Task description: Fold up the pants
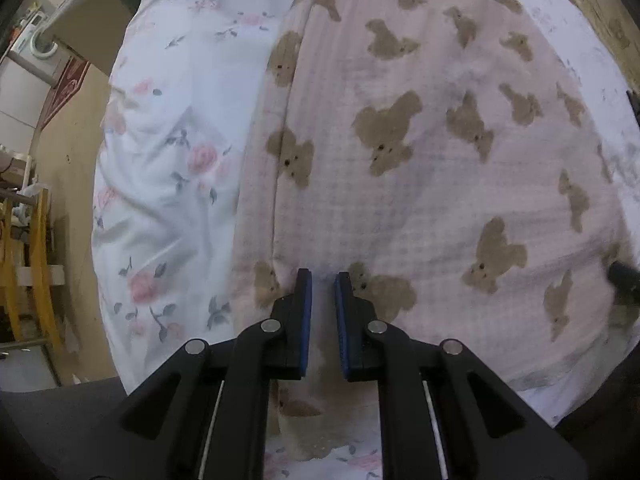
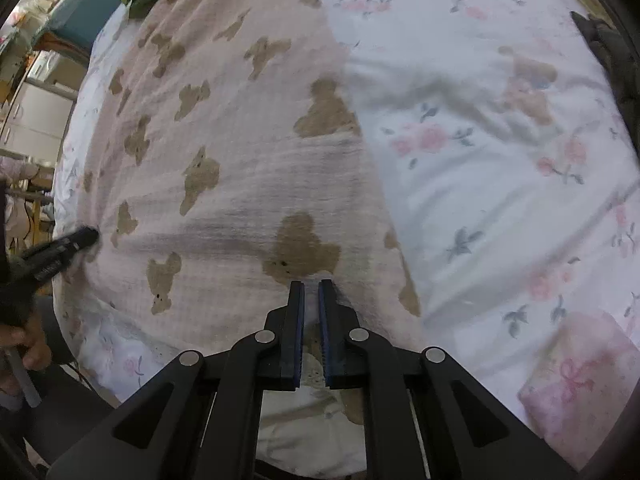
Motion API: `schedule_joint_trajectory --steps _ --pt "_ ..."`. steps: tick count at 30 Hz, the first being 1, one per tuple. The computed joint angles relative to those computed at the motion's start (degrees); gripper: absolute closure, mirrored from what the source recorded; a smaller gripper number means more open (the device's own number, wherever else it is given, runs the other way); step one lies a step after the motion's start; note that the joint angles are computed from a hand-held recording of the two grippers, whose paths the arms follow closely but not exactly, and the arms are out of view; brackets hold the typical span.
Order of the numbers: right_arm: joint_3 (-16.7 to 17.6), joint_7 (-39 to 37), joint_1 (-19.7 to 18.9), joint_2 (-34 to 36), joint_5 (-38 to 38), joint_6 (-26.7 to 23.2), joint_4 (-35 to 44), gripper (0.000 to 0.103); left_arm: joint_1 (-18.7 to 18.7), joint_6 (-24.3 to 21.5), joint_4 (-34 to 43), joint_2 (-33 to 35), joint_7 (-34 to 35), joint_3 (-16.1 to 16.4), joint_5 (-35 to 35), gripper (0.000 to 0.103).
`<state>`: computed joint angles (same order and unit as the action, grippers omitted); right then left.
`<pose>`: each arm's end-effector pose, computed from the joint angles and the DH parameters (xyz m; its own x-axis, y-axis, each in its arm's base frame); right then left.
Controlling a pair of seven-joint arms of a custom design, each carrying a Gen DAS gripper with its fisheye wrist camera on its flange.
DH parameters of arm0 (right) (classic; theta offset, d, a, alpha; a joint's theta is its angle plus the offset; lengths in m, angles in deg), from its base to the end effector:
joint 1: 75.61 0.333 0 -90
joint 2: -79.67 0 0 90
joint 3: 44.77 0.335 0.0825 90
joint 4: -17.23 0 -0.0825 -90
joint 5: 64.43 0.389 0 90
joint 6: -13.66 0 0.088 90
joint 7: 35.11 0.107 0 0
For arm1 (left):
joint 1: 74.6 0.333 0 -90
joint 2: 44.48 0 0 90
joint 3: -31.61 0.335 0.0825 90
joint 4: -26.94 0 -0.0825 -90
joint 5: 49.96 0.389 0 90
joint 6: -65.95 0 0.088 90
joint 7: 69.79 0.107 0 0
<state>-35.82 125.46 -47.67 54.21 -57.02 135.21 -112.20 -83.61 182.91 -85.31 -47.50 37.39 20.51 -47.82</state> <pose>0.3470 0.2800 0.5790 -0.5670 -0.7673 -0.2996 -0.7952 0.6048 -0.0438 0.5269 -0.1926 0.5270 -0.6120 -0.7865 -0.0827 -0.7783 0.6175 -0.1137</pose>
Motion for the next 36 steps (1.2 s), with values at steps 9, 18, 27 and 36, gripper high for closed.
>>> schedule_joint_trajectory --steps 9,18,27,36 --pt "3.6 7.3 -4.2 -3.5 -12.5 7.6 -0.2 0.018 0.1 8.5 -3.3 -6.3 7.7 1.7 -14.6 0.02" --pt "5.2 9.1 -4.6 -0.8 -20.8 4.0 5.1 0.004 0.9 12.8 -5.8 -9.2 10.0 1.8 -18.5 0.02" --pt "4.7 10.2 -3.8 -1.8 -21.2 3.2 4.6 0.004 1.4 17.9 -5.9 -8.7 8.7 1.6 -18.0 0.02" --pt "5.4 12.2 -5.2 -3.5 -24.7 4.9 4.3 0.004 0.7 22.1 -4.7 -9.0 11.0 1.7 -19.4 0.02"
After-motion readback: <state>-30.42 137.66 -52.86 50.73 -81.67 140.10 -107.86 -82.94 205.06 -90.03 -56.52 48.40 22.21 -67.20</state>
